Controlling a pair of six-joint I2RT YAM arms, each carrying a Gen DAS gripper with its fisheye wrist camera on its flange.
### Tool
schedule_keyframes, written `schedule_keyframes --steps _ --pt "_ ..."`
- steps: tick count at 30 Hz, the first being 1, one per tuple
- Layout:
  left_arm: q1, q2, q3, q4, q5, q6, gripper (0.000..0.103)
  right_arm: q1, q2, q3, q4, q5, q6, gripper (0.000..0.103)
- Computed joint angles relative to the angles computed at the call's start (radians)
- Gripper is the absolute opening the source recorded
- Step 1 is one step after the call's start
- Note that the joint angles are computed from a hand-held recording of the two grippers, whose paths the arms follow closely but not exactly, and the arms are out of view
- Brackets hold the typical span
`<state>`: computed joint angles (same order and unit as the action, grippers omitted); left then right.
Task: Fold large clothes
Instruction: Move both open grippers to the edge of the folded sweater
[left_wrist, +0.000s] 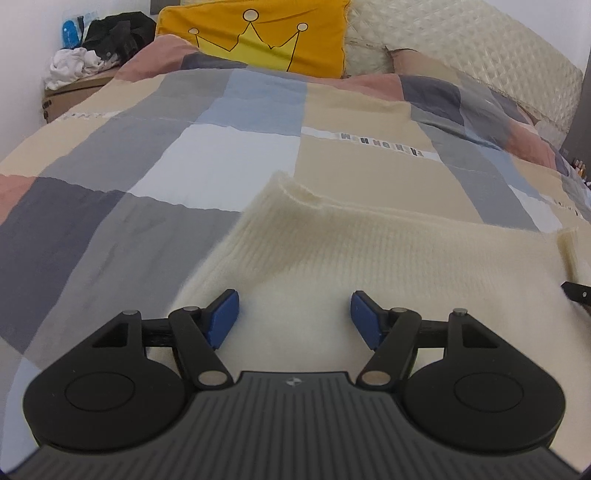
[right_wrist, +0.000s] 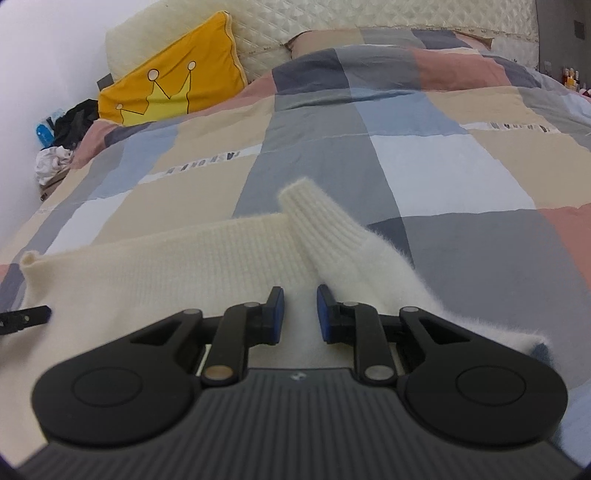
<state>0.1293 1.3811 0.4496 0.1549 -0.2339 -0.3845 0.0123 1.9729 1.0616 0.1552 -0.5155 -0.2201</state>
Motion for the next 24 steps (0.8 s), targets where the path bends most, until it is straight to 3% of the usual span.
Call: schedule_keyframes --steps 8,16,20,24 --pt "-0.135 -0.216 -0.038 -0.154 -0.089 -0.087 0.073 -0.018 -0.129 -0.094 -0.008 -0.038 -0.016 0.025" --pt "-0.441 -0.518 -0.042 -0.471 -0.289 -0.321 0.073 -0.049 -0.347 -0.280 -0.032 -0.135 -0.018 0.025" --pt "-0.676 -0.576 0.013 -0.672 -0.453 -0.481 0.073 -0.070 -0.460 -0.360 -0.063 -0.175 -0.040 0.025" --pt "-0.953 -0.537 0.094 -0.892 -0.614 -0.745 0.073 -0.122 -0.582 -0.438 -0.124 -0.233 -0.090 0.025"
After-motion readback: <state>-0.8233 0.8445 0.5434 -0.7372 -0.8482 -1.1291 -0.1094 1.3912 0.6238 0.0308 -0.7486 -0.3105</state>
